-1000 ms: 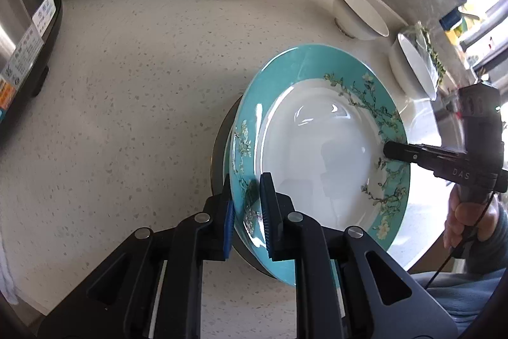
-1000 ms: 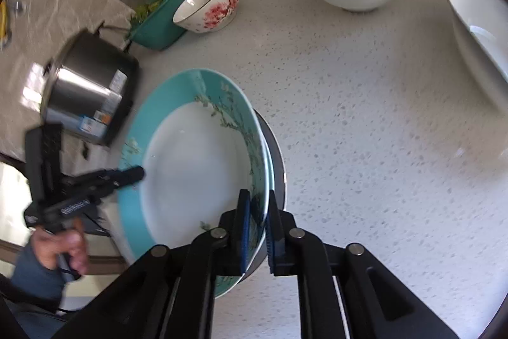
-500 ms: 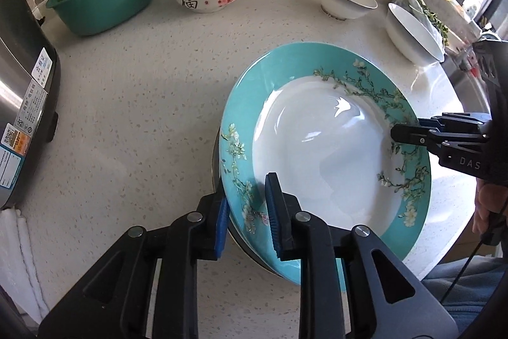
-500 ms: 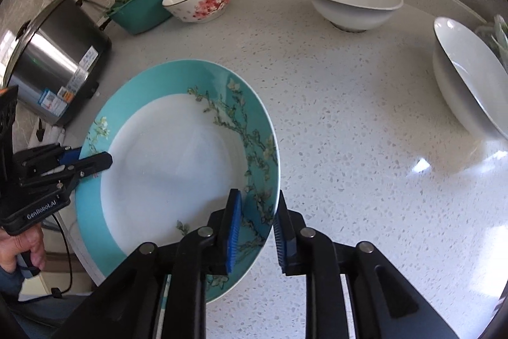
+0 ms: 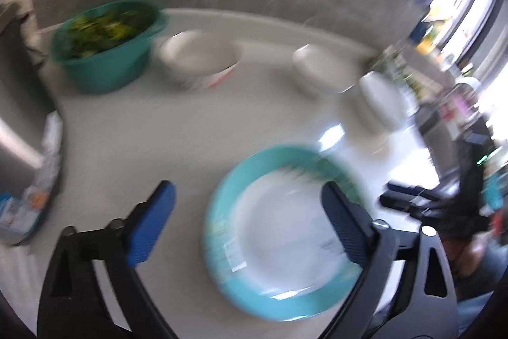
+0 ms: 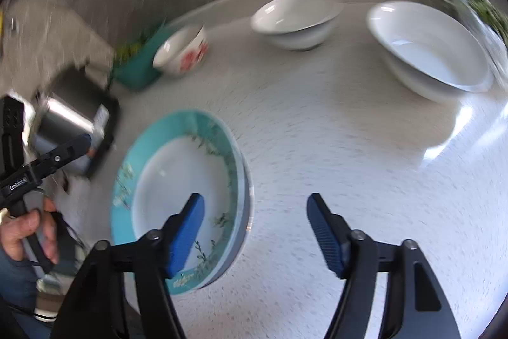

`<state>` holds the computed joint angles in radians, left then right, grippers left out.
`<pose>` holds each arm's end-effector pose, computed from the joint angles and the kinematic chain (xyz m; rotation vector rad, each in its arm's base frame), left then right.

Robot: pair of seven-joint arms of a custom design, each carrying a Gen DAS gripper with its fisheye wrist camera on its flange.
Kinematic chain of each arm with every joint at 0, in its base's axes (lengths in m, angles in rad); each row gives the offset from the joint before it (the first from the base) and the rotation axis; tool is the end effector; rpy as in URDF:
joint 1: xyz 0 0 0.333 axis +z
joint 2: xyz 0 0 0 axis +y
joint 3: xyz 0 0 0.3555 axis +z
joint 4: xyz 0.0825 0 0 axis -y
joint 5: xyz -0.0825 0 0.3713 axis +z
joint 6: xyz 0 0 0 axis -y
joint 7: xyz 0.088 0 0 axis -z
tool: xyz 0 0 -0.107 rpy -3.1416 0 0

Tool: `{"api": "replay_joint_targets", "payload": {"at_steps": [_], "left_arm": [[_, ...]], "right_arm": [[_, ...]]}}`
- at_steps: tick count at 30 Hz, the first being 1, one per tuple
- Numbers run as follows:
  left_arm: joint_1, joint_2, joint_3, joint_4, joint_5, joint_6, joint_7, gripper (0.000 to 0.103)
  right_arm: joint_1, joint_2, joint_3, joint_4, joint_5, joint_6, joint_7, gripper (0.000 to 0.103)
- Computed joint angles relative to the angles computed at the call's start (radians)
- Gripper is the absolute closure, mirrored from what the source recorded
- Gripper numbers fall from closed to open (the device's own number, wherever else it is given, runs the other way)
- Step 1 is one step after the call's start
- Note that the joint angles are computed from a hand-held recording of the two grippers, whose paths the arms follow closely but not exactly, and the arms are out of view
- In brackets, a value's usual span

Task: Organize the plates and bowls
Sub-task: 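Open the left tool to release the teal plate on the stack, then move the left tool to the rim of the large white deep plate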

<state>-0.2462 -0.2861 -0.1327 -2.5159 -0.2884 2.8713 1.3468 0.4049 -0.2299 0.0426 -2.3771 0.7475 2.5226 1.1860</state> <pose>0.4285 -0.1575 0.4997 -2.0793 1.8987 -0.9089 0.4309 0.2007 0.4953 -2.0204 1.4983 0.1828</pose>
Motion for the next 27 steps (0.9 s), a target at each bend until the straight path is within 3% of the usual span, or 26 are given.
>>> {"api": "replay_joint_targets", "payload": {"at_steps": [2,4,7,10,11,14,17,19,23,27], "left_arm": [[-0.113,0.047,0.081,0.070,-0.175,-0.003,0.123,0.000],[-0.180,0.103,0.109,0.154,-0.344,-0.008,0.247,0.000],[-0.198,0.199,0.078,0.281,-0.453,-0.014,0.318,0.000],[-0.184,0.316,0.022,0.418,-0.449,-0.049,0.264,0.000],[-0.180,0.354,0.006,0.459,-0.423,-0.052,0.231,0.000],[-0.193,0.465,0.003,0.573,-0.185,-0.089,0.018,0.000],[-0.227,0.606,0.034,0.743,0.002,-0.199,-0.178,0.000],[-0.217,0.667,0.016,0.812,0.042,-0.221,-0.196,0.000],[-0.228,0.821,0.017,1.030,0.168,-0.356,-0.286,0.001],[-0.228,0.919,0.012,1.170,0.264,-0.429,-0.354,0.002]], "right_arm": [[-0.022,-0.018,-0.053,-0.006,0.072,-0.032,-0.028,0.031],[-0.061,-0.026,-0.098,-0.004,0.127,-0.065,-0.041,0.031],[-0.144,-0.017,-0.157,0.020,0.166,-0.121,-0.055,0.031],[-0.226,0.018,-0.199,0.076,0.193,-0.169,-0.093,0.030],[-0.248,0.034,-0.204,0.098,0.197,-0.181,-0.103,0.029],[-0.308,0.105,-0.215,0.187,0.207,-0.241,-0.144,0.028],[-0.355,0.184,-0.200,0.271,0.207,-0.299,-0.162,0.028],[-0.378,0.224,-0.177,0.310,0.217,-0.320,-0.176,0.028],[-0.415,0.299,-0.136,0.381,0.196,-0.355,-0.159,0.029],[-0.433,0.368,-0.103,0.440,0.149,-0.376,-0.104,0.033]]}}
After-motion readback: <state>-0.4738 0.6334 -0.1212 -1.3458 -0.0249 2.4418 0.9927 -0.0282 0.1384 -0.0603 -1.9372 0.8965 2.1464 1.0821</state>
